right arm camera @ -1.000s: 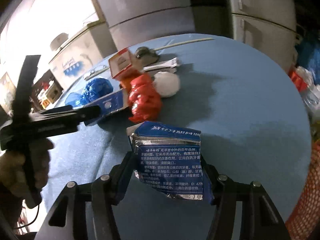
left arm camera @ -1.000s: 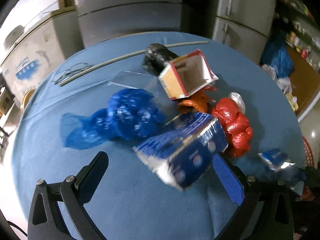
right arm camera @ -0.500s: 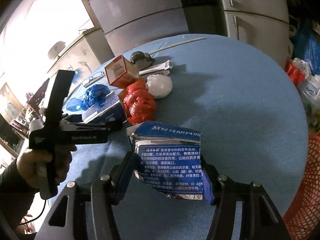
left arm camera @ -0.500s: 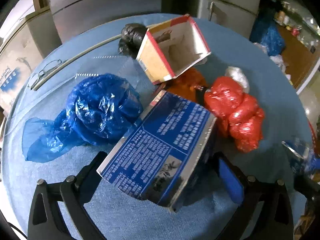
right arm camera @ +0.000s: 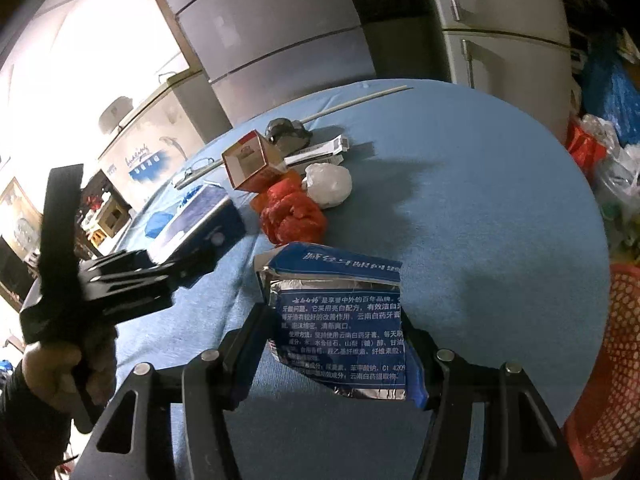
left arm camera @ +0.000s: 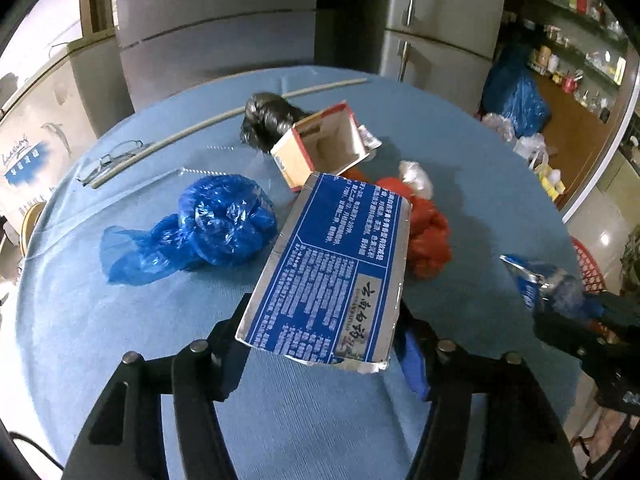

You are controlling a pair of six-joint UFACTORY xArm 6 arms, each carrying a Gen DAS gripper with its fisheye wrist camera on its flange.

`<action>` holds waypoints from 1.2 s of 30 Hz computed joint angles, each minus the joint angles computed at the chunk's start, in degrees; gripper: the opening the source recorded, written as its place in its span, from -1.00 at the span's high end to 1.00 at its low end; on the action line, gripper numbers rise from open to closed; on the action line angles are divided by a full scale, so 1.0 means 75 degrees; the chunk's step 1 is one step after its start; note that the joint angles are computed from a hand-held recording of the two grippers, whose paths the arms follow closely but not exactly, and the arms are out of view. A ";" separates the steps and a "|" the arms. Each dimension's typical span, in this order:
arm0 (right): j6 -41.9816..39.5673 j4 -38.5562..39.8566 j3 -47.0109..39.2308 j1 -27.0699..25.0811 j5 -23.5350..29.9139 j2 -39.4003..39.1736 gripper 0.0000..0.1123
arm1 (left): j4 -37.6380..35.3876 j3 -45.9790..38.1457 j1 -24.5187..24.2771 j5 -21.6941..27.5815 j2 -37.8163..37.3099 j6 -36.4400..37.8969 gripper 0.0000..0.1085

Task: Collect trash
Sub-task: 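Carry the carton to the red mesh basket and open the right tool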

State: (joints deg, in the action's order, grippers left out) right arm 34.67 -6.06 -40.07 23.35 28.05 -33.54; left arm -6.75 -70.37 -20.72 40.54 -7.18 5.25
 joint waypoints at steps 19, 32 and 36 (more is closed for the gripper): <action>0.1693 -0.1297 0.1941 -0.1690 0.2007 -0.4214 -0.11 | 0.0083 -0.0153 -0.1161 -0.0282 -0.0252 -0.0112 -0.19; -0.0820 0.0583 0.3024 -0.5202 0.2992 -0.5888 -0.11 | 0.0207 -0.1323 -0.2415 -0.0076 0.0630 -0.0064 -0.19; -0.1434 0.1067 0.3187 -0.5853 0.2878 -0.5751 -0.11 | 0.0159 -0.1809 -0.2737 0.0028 0.1033 0.0010 -0.19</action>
